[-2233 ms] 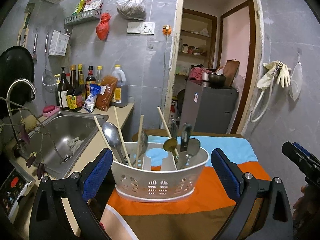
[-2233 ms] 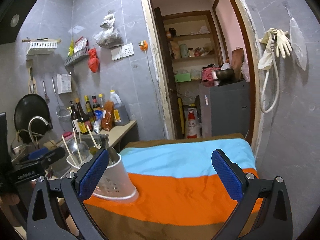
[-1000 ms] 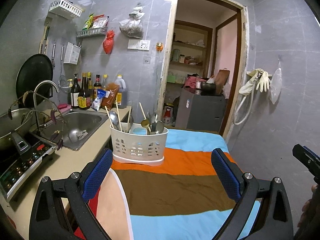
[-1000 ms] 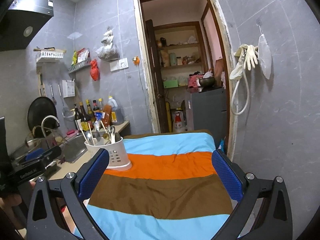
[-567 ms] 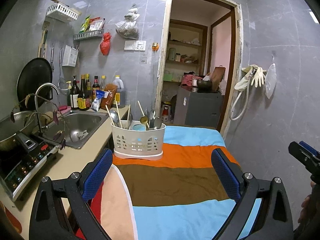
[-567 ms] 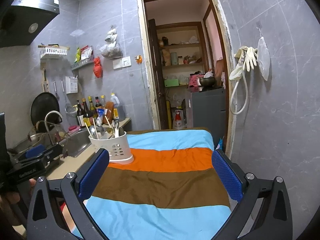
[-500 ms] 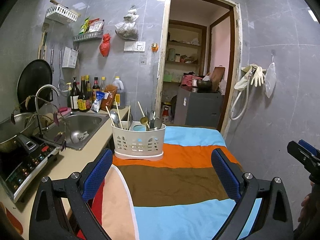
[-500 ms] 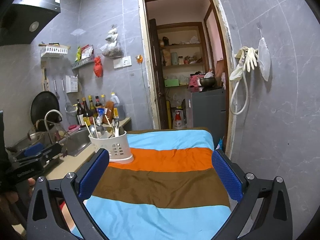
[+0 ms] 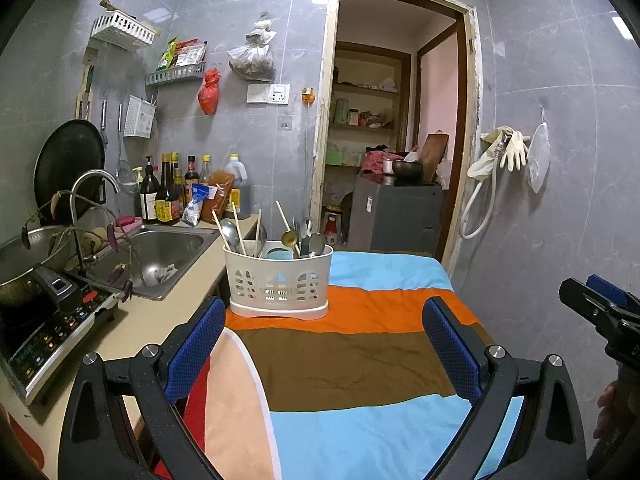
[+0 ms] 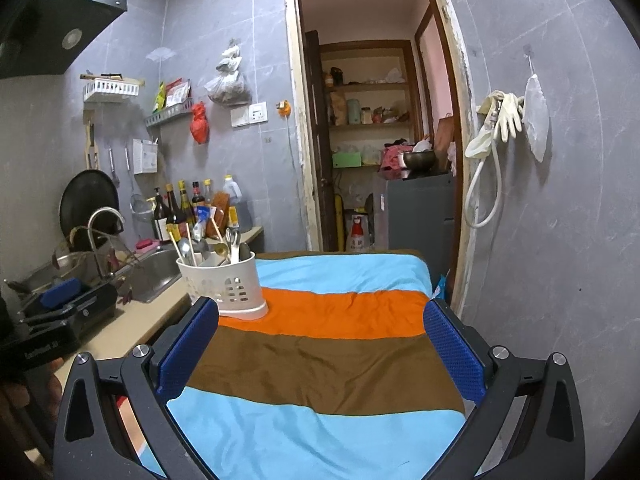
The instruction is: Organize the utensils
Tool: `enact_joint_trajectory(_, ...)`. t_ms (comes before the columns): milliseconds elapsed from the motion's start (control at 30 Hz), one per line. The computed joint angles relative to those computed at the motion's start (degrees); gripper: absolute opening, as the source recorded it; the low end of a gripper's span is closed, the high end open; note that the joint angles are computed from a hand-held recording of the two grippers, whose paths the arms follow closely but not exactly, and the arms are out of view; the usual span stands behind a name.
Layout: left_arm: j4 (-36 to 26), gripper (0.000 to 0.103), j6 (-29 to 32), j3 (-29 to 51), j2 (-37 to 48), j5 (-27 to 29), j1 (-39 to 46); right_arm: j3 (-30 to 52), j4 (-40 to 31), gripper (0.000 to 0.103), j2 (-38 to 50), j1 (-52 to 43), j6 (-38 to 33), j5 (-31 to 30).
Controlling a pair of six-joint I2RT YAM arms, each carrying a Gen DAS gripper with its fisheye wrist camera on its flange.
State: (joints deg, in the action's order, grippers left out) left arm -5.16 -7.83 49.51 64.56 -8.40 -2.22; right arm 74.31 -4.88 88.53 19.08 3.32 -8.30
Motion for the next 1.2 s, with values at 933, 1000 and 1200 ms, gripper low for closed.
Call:
enact_joint_trajectory(933, -0.02, 0.096, 0.00, -0.30, -0.33, -0.39, 0.63, 0.34, -0.29, 0.103, 0.38, 0.30, 0.13, 0.09)
enact_joint_trajectory(1000, 0.07, 0.096, -0.07, -0.29, -0.23, -0.47, 0.56, 0.32, -0.17, 0.103, 0.39, 0.27, 0.14, 0.02)
enact_joint_trajectory(1200, 0.03, 0.097, -0.07, -0.25, -0.28, -0.85, 0.35, 0.28, -0.13, 0.103, 0.49, 0.42, 0.10, 0.20)
